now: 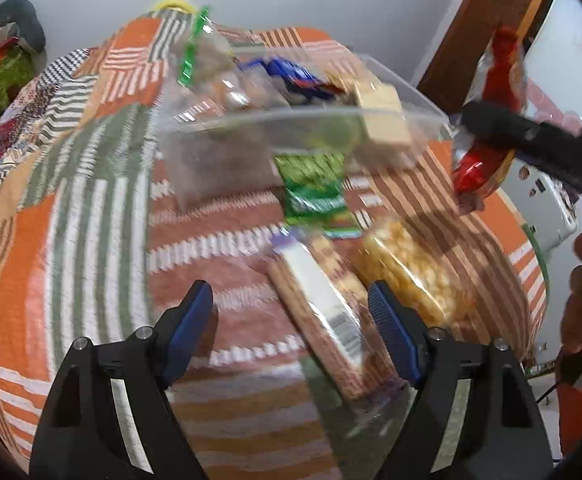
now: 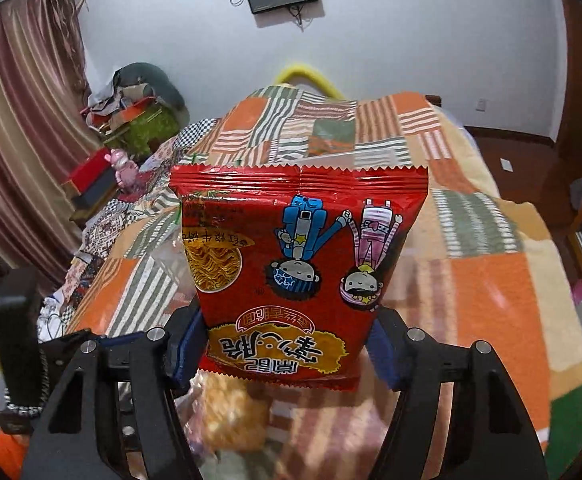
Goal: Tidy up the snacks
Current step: 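Grasp the wafer roll pack with the left tool while the right tool holds the chip bag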
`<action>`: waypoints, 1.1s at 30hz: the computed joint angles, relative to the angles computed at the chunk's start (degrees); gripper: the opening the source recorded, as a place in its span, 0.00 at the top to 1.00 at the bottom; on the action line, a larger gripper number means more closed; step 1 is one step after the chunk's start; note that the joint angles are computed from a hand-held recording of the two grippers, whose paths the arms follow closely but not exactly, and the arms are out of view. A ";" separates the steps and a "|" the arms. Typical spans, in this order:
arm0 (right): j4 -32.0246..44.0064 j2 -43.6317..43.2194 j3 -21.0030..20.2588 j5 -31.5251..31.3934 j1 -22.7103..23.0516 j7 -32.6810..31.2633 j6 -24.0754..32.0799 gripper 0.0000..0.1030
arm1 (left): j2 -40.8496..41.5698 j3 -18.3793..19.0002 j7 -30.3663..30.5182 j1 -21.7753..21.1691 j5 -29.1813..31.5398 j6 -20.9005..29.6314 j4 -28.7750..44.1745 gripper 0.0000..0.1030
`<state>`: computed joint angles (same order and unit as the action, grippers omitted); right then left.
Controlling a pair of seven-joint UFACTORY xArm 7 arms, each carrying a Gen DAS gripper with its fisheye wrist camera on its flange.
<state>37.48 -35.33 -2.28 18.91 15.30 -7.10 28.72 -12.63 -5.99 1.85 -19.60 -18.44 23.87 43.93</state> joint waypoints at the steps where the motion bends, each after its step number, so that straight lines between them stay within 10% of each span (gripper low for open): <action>1: -0.43 -0.76 -0.11 -0.28 -0.40 0.09 0.38 0.37 | 0.48 -0.60 -0.92 0.05 0.76 0.22 0.10 0.22; 8: -2.38 -3.93 -1.13 -0.83 -1.74 0.28 2.40 0.37 | 1.93 -1.89 -4.37 -0.49 1.72 -1.02 -0.87 0.22; 13: -2.90 -4.69 -1.74 -0.56 -1.86 -0.08 2.85 0.37 | 2.28 -4.75 -16.75 4.04 17.50 -1.72 -1.38 0.23; 17: -3.03 -4.70 -1.41 -0.53 -1.96 0.12 2.98 0.37 | 1.69 -2.96 -15.01 2.63 16.00 -3.70 -2.36 0.56; 33: -2.09 -4.02 -1.26 -1.07 -2.15 -0.35 1.16 0.37 | -4.13 -1.55 -11.67 1.89 14.93 -5.52 -0.52 0.56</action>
